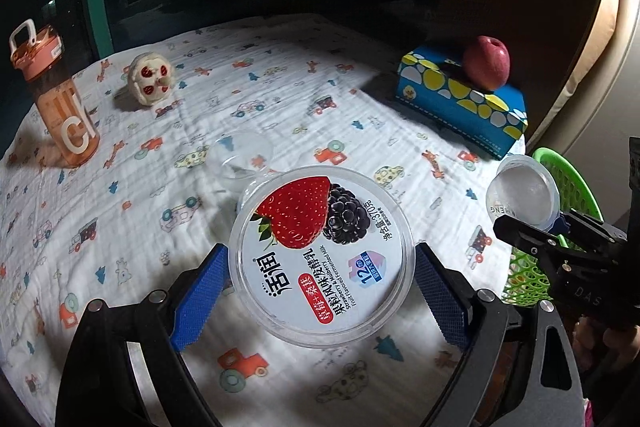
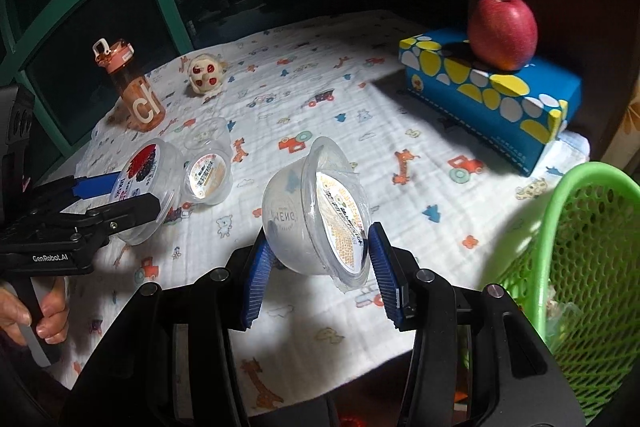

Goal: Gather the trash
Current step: 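Carry the clear cup over the green basket and open the right tool while the left tool holds the lid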

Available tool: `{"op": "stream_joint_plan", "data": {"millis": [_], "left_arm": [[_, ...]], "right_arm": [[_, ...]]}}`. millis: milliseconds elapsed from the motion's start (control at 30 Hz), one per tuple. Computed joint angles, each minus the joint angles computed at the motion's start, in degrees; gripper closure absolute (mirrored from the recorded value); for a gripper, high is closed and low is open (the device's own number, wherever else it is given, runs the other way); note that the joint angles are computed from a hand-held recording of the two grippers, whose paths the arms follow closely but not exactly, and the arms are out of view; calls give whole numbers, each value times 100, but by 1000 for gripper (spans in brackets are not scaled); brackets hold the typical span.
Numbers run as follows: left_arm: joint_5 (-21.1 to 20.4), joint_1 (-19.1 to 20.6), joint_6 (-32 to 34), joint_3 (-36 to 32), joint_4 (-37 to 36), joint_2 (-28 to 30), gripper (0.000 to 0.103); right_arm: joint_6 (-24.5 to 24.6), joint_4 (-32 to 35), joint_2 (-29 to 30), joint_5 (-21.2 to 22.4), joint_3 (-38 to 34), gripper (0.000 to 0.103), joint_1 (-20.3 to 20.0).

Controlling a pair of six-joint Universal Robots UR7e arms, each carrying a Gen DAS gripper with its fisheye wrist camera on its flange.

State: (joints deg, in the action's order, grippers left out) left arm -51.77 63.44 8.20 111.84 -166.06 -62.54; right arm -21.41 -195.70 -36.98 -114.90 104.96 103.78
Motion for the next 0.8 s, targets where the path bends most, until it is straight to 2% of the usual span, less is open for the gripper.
{"op": "stream_joint_plan", "data": {"millis": [400, 800], "left_arm": [[-390, -553, 109, -295, 119, 600, 15], [-637, -991, 220, -628, 254, 1204, 15]], "right_arm": [[-49, -961, -837, -279, 889, 55, -277], [9, -1594, -1488, -517, 1569, 55, -720]]}}
